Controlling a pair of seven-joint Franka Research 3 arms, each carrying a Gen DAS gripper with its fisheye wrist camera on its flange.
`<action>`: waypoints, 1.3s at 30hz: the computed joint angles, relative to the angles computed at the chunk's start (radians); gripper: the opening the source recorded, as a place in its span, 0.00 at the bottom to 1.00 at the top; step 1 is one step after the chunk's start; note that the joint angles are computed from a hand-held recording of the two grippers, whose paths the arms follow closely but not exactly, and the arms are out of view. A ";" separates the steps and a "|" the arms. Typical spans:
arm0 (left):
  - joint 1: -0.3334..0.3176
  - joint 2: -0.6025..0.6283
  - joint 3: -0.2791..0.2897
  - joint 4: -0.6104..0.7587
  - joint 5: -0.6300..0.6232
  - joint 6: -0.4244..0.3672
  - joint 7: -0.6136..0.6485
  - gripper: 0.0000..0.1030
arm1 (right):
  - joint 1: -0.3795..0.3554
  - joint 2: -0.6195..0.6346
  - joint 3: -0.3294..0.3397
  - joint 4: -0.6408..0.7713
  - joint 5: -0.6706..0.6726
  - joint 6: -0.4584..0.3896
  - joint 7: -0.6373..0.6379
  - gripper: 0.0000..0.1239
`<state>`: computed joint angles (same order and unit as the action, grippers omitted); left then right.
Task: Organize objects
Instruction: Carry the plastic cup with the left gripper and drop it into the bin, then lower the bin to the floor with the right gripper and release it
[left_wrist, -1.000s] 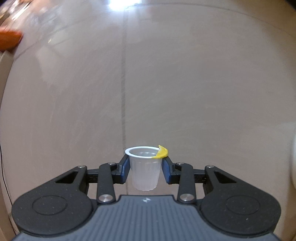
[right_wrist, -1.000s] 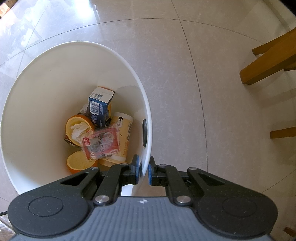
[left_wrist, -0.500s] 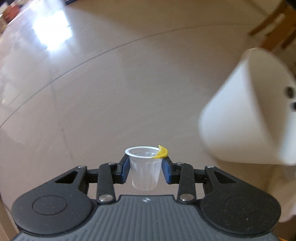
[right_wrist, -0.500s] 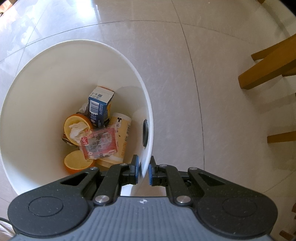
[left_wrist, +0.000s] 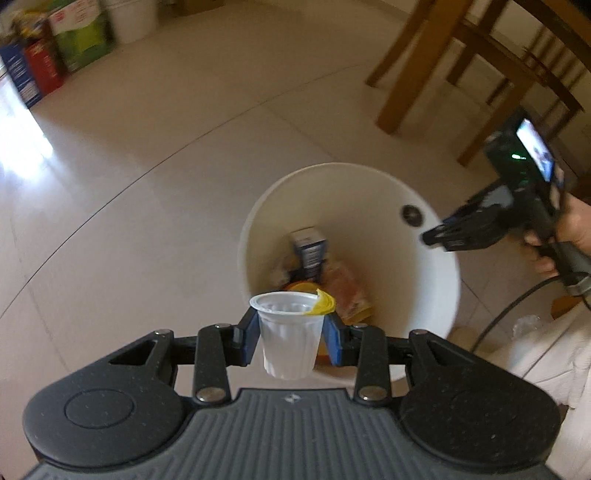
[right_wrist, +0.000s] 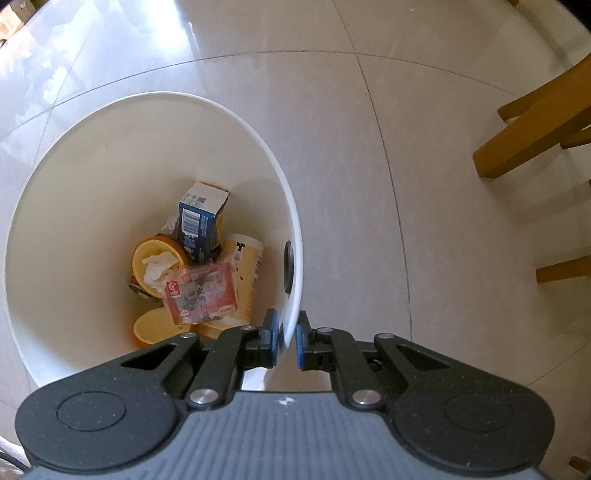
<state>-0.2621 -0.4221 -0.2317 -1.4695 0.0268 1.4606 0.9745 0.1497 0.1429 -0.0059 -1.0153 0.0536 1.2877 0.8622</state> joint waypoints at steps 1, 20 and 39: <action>-0.004 0.013 -0.005 0.009 -0.003 0.004 0.002 0.34 | -0.002 0.003 -0.001 0.004 0.005 -0.003 0.002 0.09; -0.024 0.067 -0.066 0.066 0.095 0.008 -0.021 0.90 | -0.006 0.002 -0.002 0.009 0.014 0.003 0.011 0.09; -0.022 -0.022 -0.149 -0.099 0.261 -0.043 -0.326 0.94 | -0.003 -0.037 0.001 -0.058 0.004 0.053 0.003 0.09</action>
<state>-0.2840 -0.4442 -0.3804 -1.5689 0.2881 1.4175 0.6485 0.1470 0.1064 -0.0049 -1.0731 0.0572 1.3412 0.8650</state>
